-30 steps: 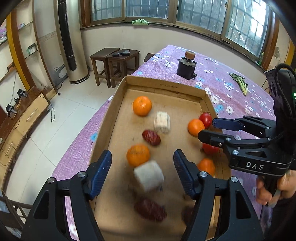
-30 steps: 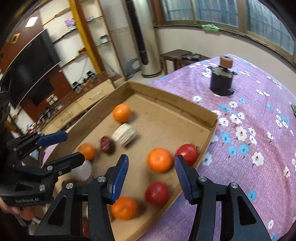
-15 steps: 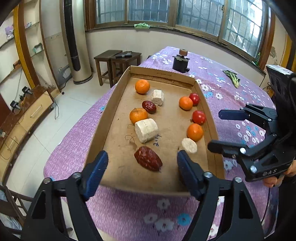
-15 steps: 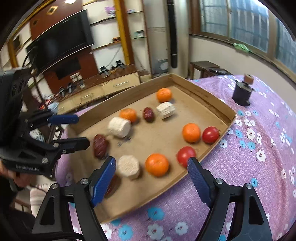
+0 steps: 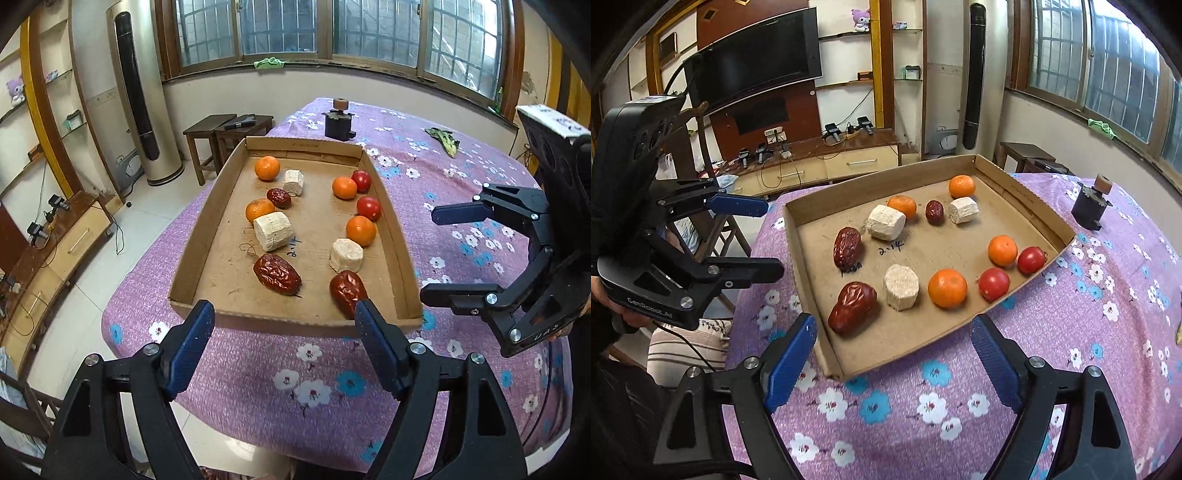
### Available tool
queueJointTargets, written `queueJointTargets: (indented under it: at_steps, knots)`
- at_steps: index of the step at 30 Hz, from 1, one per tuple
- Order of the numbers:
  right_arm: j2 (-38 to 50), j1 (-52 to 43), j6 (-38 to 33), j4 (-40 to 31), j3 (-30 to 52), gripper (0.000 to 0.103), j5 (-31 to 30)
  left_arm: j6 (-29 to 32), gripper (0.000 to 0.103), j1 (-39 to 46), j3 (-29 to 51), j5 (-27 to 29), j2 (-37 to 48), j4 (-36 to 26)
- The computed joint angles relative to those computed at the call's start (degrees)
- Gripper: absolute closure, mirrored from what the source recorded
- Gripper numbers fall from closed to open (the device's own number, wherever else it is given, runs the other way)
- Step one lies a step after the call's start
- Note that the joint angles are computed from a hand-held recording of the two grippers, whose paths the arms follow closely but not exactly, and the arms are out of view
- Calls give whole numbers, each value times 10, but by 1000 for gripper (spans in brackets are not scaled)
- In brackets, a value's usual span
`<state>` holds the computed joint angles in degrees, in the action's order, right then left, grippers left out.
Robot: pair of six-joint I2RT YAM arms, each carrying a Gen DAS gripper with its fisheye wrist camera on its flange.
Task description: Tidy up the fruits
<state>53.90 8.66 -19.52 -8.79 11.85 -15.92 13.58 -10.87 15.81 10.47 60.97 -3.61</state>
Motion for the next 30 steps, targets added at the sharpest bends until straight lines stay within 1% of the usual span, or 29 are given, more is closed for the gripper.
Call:
queueJointTargets:
  at_steps: [10, 16, 19, 22, 27, 30]
  knots:
    - [-96, 27, 3, -75, -14, 16, 21, -2, 21, -5, -10, 11, -87, -65]
    - [-111, 62, 14, -87, -14, 16, 46, 3, 21, -5, -15, 16, -123, -88]
    - [-106, 78, 19, -80, -17, 16, 57, 7, 21, 2, -18, 18, -132, -87]
    - [-106, 92, 25, -77, -21, 16, 64, 6, 21, -3, -26, 1, -140, -80]
    - [-101, 114, 37, -67, -26, 16, 79, 3, 21, 12, -31, 9, -142, -69]
    - [-96, 125, 46, -60, -29, 16, 84, 3, 21, 30, -31, 31, -145, -68]
